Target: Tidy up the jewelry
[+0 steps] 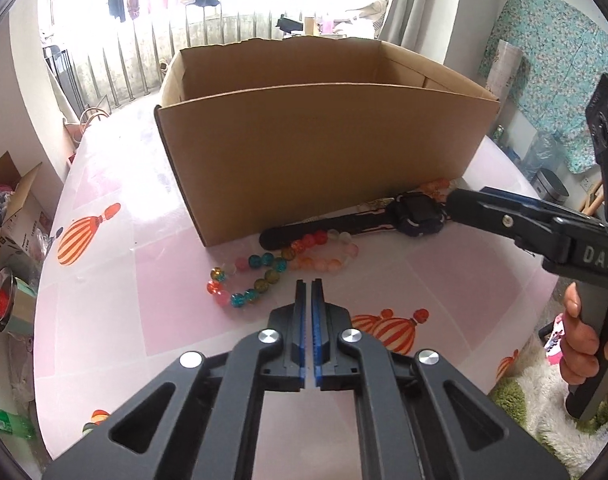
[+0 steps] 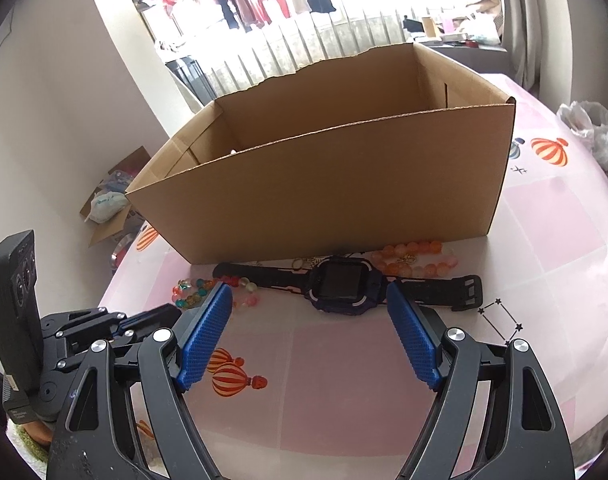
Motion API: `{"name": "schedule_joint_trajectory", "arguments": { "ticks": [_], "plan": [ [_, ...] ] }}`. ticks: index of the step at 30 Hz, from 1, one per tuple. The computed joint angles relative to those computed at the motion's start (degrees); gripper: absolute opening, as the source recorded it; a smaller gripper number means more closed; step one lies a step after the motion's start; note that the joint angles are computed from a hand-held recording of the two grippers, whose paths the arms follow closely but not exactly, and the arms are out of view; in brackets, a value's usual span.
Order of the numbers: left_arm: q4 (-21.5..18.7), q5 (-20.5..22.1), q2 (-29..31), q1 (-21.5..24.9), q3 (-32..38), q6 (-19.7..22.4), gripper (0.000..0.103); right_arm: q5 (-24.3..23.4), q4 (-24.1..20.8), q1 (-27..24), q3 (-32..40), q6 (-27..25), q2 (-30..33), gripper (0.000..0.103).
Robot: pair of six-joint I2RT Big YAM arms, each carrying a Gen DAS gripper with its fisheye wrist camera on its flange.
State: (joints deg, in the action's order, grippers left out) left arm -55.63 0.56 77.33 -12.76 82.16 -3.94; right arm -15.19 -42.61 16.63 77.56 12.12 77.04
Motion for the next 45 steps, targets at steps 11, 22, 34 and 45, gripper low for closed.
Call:
{"name": "schedule_joint_trajectory", "arguments": {
  "ticks": [11,22,34,45],
  "plan": [
    [-1.9,-5.22,4.68,1.47,2.66,7.27,0.011,1.41,-0.06,0.82,0.03,-0.07,-0.67,0.076],
    [-0.51,2.63,-5.62,1.51,-3.28,8.74,0.009,0.95,0.22,0.15,-1.15,0.79,-1.58,0.076],
    [-6.81,5.27,-9.3,-0.67,-5.67,6.18,0.012,-1.17,-0.98,0.68,-1.6,-0.43,-1.3,0.076],
    [-5.32,6.33,-7.64,3.31,-3.47,-1.86,0.015,-4.25,-2.9,3.07,-0.38,-2.74,0.7,0.06]
  ]
}}
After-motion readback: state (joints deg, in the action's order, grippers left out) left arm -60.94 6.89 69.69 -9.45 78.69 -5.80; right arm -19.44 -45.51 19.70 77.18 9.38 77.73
